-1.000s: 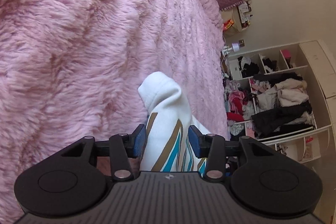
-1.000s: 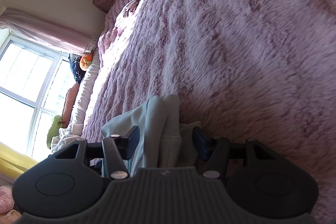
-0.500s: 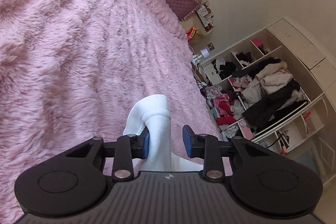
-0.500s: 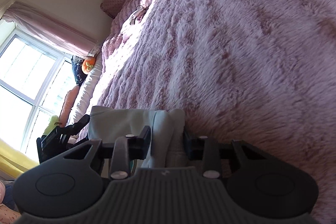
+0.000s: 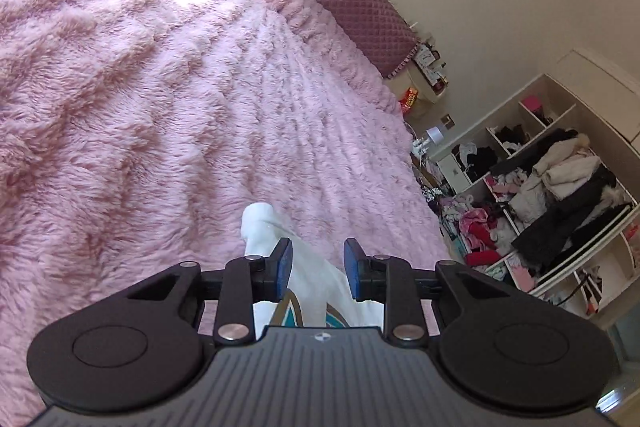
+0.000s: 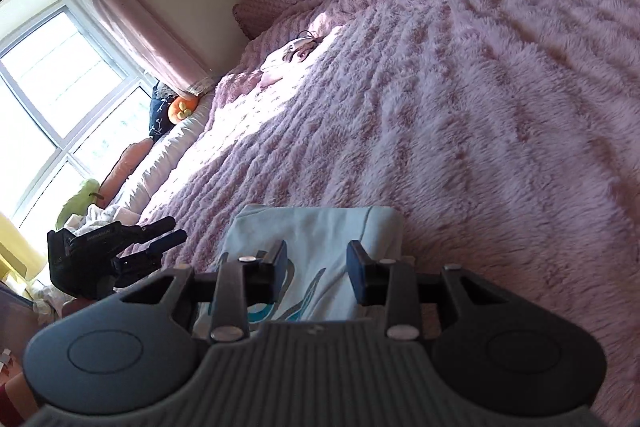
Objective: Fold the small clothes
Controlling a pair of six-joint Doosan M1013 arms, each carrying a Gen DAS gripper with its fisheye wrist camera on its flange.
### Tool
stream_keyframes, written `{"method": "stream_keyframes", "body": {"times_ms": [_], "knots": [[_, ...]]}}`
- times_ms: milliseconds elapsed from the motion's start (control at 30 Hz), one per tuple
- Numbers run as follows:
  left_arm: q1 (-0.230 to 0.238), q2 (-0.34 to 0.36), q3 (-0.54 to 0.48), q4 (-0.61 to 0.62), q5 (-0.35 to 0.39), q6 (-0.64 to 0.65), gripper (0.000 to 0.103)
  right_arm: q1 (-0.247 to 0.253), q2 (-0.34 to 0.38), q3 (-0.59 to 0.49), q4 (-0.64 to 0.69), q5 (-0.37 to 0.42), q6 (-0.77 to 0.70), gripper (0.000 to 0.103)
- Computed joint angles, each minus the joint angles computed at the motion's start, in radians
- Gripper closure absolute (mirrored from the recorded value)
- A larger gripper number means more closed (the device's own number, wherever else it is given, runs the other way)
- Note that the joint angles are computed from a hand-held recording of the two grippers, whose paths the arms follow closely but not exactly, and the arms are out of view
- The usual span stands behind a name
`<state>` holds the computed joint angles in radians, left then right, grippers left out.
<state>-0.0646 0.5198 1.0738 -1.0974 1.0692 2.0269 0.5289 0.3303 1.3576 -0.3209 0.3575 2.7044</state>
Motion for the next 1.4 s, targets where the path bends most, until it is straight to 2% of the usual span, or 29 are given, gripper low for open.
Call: {"method": "stream_keyframes", "body": {"times_ms": [67, 133, 200, 267, 300, 400, 467, 600, 767, 1000, 1067, 1167, 1233, 1333, 1400], "knots": [[-0.001, -0.056, 0.06, 0.008, 0.018, 0.065, 0.067, 0.032, -0.024, 0.013, -0.039, -0.003, -0.017, 0.073], [-0.017, -0.127, 0.139, 0.066, 0.004, 0.116, 0.056, 0.07, -0.038, 0.018, -0.136, 0.019, 0.016, 0.073], [-0.045, -0.185, 0.194, 0.183, -0.016, 0.126, 0.054, 0.117, -0.04, 0.004, -0.268, 0.107, 0.084, 0.073], [-0.07, -0.232, 0.246, 0.262, -0.028, 0.138, 0.053, 0.163, -0.029, -0.027, -0.348, 0.226, 0.113, 0.073], [-0.078, -0.25, 0.27, 0.275, -0.029, 0.145, 0.047, 0.181, -0.025, -0.035, -0.376, 0.264, 0.132, 0.073], [-0.083, -0.288, 0.339, 0.23, -0.021, 0.161, 0.042, 0.216, -0.028, -0.027, -0.408, 0.283, 0.167, 0.071], [-0.091, -0.302, 0.368, 0.229, -0.043, 0.156, 0.041, 0.24, -0.027, -0.019, -0.43, 0.301, 0.194, 0.063], [-0.107, -0.305, 0.389, 0.322, -0.079, 0.077, 0.041, 0.254, -0.016, -0.013, -0.378, 0.342, 0.173, 0.063], [-0.103, -0.293, 0.398, 0.332, -0.066, 0.035, 0.041, 0.242, 0.001, -0.006, -0.276, 0.418, 0.142, 0.064], [-0.132, -0.307, 0.396, 0.421, -0.093, -0.031, 0.041, 0.24, 0.029, -0.041, -0.252, 0.479, 0.102, 0.065], [-0.142, -0.315, 0.39, 0.461, -0.096, -0.074, 0.04, 0.247, 0.032, -0.061, -0.263, 0.504, 0.11, 0.061], [-0.157, -0.338, 0.384, 0.52, -0.09, -0.152, 0.032, 0.268, 0.028, -0.086, -0.317, 0.54, 0.161, 0.048], [-0.17, -0.366, 0.39, 0.571, -0.105, -0.186, 0.029, 0.286, 0.027, -0.107, -0.356, 0.577, 0.19, 0.044], [-0.191, -0.408, 0.402, 0.652, -0.131, -0.234, 0.02, 0.313, 0.033, -0.156, -0.376, 0.65, 0.195, 0.037], [-0.202, -0.432, 0.41, 0.692, -0.14, -0.257, 0.017, 0.336, 0.045, -0.196, -0.392, 0.718, 0.183, 0.032]]}}
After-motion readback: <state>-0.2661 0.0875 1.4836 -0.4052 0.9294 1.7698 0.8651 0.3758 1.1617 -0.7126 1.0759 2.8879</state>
